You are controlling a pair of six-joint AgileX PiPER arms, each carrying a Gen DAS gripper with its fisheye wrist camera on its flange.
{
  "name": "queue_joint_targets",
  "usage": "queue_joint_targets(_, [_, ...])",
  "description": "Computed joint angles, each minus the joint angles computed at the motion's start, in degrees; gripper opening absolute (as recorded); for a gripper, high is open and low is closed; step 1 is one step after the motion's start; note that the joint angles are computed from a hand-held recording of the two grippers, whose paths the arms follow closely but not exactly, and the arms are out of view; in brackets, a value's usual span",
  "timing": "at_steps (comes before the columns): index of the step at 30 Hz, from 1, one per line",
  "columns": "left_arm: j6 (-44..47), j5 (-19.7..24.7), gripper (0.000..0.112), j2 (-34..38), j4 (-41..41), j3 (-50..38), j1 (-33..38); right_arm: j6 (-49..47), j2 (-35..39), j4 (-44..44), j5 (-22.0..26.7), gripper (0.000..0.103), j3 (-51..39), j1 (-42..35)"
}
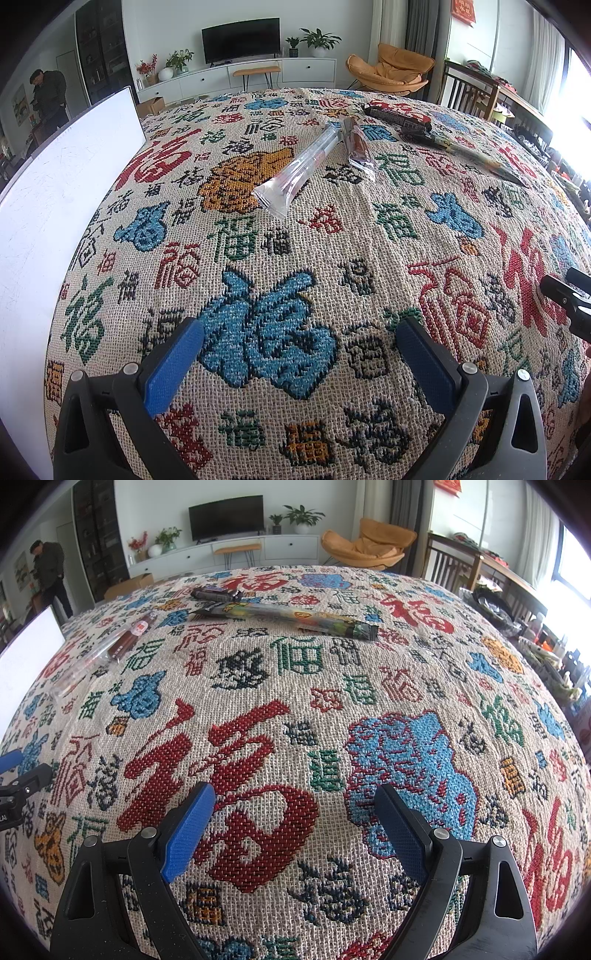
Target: Organize snacks
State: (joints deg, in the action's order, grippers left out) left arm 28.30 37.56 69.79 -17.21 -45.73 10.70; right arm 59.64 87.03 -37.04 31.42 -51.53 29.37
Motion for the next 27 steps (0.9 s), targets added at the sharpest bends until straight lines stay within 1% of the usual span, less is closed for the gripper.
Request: queue_joint_targets(27, [0.20, -0.04, 0.103, 0.05, -0.13, 0.00, 0.13, -0.17, 0.03, 0.22, -0.15, 0.090, -0.04, -0.11])
